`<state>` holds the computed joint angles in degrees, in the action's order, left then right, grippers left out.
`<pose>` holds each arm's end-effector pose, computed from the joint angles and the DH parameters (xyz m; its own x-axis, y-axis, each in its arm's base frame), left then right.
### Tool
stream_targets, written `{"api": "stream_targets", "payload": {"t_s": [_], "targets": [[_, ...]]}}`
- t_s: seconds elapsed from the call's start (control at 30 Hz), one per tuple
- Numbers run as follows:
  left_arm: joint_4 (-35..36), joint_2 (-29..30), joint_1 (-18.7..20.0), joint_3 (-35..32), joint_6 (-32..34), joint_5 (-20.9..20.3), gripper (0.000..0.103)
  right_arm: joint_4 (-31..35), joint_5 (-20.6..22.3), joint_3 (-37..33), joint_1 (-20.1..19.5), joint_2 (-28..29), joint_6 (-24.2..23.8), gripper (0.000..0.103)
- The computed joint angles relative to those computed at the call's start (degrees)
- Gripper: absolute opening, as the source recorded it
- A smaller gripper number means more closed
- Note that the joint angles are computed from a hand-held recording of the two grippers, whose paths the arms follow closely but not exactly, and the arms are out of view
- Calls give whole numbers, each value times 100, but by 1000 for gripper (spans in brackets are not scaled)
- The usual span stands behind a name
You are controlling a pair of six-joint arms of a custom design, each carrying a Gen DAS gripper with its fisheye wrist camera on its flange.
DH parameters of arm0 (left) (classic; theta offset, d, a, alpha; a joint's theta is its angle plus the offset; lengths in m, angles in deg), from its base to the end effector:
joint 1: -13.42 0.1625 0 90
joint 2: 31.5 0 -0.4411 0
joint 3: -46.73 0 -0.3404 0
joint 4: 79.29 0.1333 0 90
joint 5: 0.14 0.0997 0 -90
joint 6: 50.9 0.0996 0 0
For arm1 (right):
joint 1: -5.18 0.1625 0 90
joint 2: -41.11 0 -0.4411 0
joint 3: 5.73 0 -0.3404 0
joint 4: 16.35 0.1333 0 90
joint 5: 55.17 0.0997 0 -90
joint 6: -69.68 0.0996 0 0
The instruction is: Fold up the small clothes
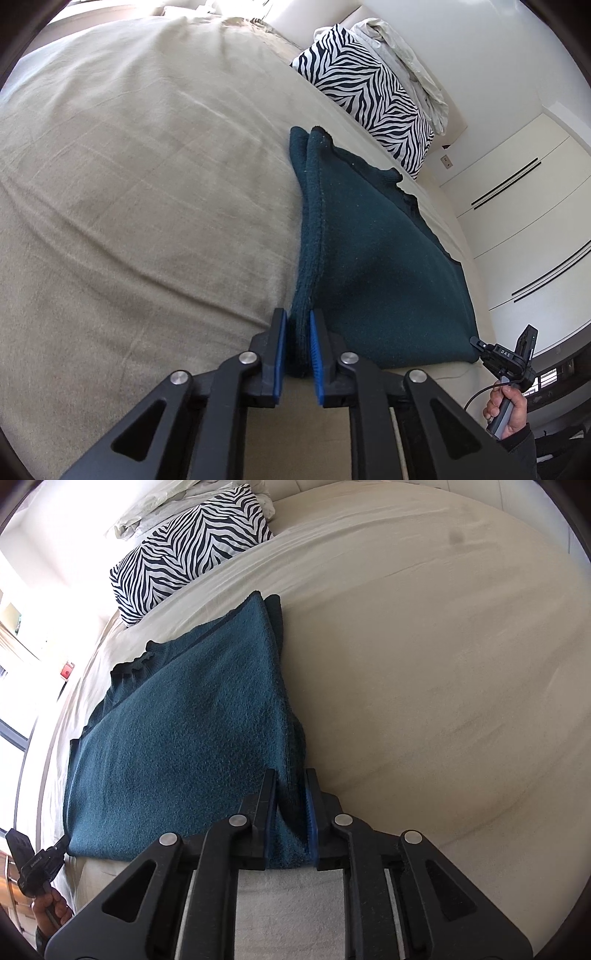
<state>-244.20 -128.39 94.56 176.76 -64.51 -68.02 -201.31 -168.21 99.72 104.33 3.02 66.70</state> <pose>0.1121 -0.3899 0.4119 -0.9542 -0.2756 -0.1162 -0.1128 0.6915 -0.7135 0.1900 -0.5863 0.0854 -0.9288 -0.0128 0.3705 -0.1895 0.8754 -0.4446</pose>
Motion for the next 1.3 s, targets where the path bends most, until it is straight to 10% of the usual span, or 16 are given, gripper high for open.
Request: {"api": "stream_targets", "payload": {"t_s": [0.27, 0.73, 1.07, 1.3], "targets": [[118, -174, -1061, -120, 147, 1441, 39, -750, -95, 241, 161, -187, 433, 55], [295, 2627, -747, -2398, 1260, 1885, 55, 1982, 3084, -3111, 504, 1936, 884, 55], [-449, 2756, -480, -2182, 1825, 1464, 58, 754, 3296, -2958, -229, 1918, 1591, 31], [-604, 2802, -474, -2161, 1936, 1486, 58, -750, 2383, -1814, -710, 1088, 2049, 32]]}}
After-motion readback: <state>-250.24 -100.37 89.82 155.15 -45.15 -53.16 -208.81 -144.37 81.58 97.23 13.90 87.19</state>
